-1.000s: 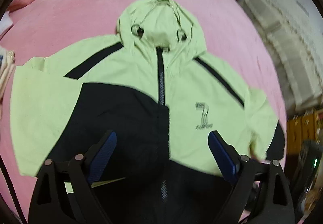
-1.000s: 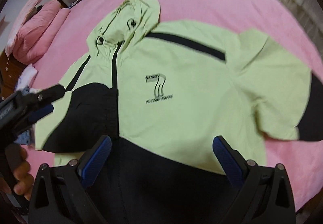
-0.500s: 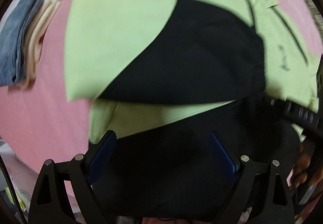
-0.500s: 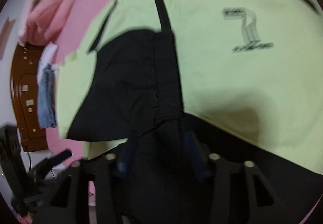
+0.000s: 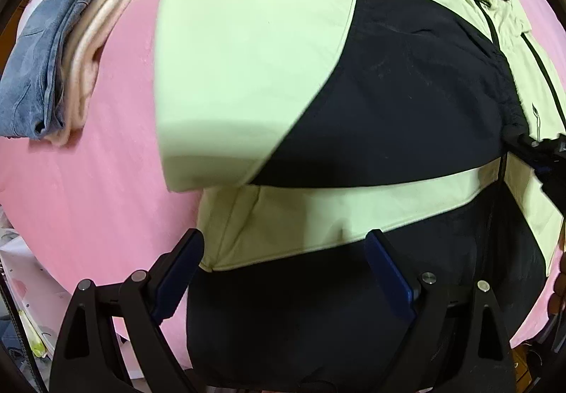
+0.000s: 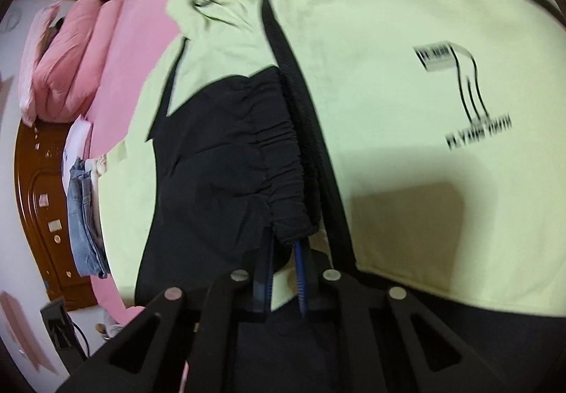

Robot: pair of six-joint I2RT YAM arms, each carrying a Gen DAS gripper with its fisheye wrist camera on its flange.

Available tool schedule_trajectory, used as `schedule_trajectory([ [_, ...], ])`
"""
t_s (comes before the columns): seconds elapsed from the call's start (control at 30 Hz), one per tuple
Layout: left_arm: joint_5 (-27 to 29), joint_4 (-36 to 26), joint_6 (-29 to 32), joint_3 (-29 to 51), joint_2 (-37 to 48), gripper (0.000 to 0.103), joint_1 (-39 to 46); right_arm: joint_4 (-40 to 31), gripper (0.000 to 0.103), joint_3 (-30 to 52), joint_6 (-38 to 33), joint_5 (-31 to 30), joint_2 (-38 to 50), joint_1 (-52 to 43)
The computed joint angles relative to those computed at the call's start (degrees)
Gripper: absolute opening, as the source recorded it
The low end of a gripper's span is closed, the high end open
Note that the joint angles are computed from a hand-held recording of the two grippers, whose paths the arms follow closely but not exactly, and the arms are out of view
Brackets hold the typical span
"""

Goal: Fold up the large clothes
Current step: 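Lift the sleeve with the left tool and fold it across the jacket body, then lay the sleeve on the jacket and open the left tool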

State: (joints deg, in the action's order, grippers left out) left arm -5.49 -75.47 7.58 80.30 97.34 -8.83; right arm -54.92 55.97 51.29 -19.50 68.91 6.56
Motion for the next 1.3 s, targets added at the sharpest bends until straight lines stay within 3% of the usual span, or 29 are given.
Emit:
schedule_trajectory([
  [0.23, -4.29, 2.28, 2.91, -1.22, 0.44, 0.091, 2.49, -2.71, 0.006, 7.4, 1.5, 8.5, -4.86, -0.58],
  [0.47, -4.44, 5.22, 1.43, 0.23, 4.05, 0.091, 4.05, -14.54, 0.006, 15.87, -10.31, 15.77, -10.33, -7.79],
  [0.6, -5.74, 5.74, -3.21, 3.07, 8.23, 0.091, 1.51, -20.62, 0.007, 10.67, -15.36, 13.86, -14.01, -17.43],
  [0.73, -6.15, 5.83, -5.16, 4.33, 7.66, 0.089, 2.04, -25.44, 0.01, 4.58, -12.51, 20.01, -13.24, -16.25],
  [0.87, -8.29, 8.46, -3.34, 3.6, 2.84, 0.073, 1.36, -27.59, 0.013, 4.61, -1.98, 27.04, -14.72, -6.83],
  [0.93, -5.96, 8.06, -2.23, 4.79, 1.13, 0.065, 0.94, -29.98, 0.021, 7.53, 3.75, 33.9, -11.78, 1.8],
  [1.03, 3.58, 6.71, -0.08, 6.59, 0.16, 0.065, 1.34, -32.01, 0.026, 11.9, 7.0, 41.27, -8.33, 8.6],
  [1.1, 10.81, 2.67, 0.28, 10.74, 3.93, 0.062, 0.05, -31.41, 0.029, 14.35, 7.37, 44.73, -6.18, 12.51],
  [1.13, 12.29, 0.86, -0.46, 12.49, 5.83, 0.049, -1.68, -30.83, 0.029, 15.68, 7.14, 46.34, -5.13, 14.2],
  [1.17, 12.69, -0.57, -1.94, 13.67, 6.94, 0.031, -3.86, -29.21, 0.029, 16.02, 6.06, 46.56, -5.3, 14.92],
  [1.23, 12.92, -1.41, -3.54, 15.23, 11.71, 0.012, -6.15, -21.44, 0.029, 14.5, 0.29, 39.57, -6.53, 13.79],
  [1.3, 12.24, -1.34, -7.55, 15.71, 15.76, 0.01, -8.22, -13.62, 0.026, 11.15, -4.81, 27.2, -6.74, 10.37],
])
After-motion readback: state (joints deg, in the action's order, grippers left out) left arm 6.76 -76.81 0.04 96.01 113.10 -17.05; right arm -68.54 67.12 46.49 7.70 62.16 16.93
